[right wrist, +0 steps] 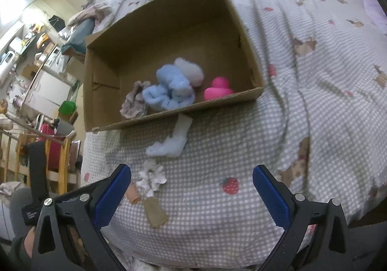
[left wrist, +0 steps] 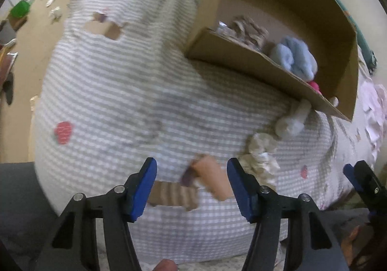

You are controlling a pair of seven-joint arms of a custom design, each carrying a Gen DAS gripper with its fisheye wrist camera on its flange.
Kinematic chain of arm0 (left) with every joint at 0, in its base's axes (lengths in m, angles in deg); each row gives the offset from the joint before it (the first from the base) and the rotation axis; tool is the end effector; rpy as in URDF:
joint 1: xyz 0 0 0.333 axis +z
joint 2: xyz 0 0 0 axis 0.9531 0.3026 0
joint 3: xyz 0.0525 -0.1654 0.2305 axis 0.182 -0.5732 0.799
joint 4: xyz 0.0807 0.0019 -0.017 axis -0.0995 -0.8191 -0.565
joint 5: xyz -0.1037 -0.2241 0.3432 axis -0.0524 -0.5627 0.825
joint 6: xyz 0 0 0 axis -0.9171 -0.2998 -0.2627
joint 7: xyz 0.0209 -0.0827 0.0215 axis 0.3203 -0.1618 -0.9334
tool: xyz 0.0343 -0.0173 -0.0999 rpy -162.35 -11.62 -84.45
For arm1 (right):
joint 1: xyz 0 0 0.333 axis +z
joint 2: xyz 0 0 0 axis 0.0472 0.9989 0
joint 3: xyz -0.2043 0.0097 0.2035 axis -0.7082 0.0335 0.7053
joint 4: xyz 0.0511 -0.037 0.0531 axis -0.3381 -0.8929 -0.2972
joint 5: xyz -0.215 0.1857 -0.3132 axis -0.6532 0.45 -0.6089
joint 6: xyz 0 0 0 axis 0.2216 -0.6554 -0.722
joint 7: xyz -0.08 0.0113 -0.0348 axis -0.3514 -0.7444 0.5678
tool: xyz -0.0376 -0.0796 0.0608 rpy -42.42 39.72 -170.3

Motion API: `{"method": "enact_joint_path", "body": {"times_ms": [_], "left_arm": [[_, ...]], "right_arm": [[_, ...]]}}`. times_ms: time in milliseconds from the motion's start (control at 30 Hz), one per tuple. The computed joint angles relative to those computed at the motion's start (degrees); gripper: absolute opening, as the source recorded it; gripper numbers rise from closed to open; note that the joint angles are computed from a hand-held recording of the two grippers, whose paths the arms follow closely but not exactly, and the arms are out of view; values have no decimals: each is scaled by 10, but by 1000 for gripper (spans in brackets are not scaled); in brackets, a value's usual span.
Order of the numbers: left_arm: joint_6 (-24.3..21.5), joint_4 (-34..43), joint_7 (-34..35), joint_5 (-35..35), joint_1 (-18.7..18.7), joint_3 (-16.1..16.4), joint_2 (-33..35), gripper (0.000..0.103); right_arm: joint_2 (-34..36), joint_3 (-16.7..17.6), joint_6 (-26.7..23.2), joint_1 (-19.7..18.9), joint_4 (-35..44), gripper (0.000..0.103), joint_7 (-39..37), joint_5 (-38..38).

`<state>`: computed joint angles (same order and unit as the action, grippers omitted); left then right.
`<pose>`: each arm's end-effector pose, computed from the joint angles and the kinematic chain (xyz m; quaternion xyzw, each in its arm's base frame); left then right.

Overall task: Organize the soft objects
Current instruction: 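Move the left tool toward the tan cylinder on the duvet, then grasp the tan cylinder with the left tool and lift it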

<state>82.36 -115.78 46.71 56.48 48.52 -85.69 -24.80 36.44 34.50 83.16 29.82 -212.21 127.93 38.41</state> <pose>0.5157 -0.4177 0.4239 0.6881 -0.7123 0.1314 0.0437 0.4590 0.3485 0.4714 -0.5567 0.7883 -0.0304 0.2601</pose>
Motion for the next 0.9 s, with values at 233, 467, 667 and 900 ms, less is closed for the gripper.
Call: {"method": "enact_joint_path", "body": {"times_ms": [233, 467, 667, 900], "left_arm": [[-18, 32, 33, -54, -1, -10, 43, 43], [-37, 68, 13, -6, -17, 5, 69, 9], [-33, 51, -5, 53, -20, 17, 39, 6], [-17, 25, -33, 119, -11, 22, -2, 6]], "right_arm": [[12, -2, -2, 5, 7, 103, -23, 24], [26, -1, -5, 5, 17, 103, -31, 35], [57, -4, -17, 15, 43, 103, -104, 105], [137, 15, -69, 25, 124, 78, -244, 163]]}}
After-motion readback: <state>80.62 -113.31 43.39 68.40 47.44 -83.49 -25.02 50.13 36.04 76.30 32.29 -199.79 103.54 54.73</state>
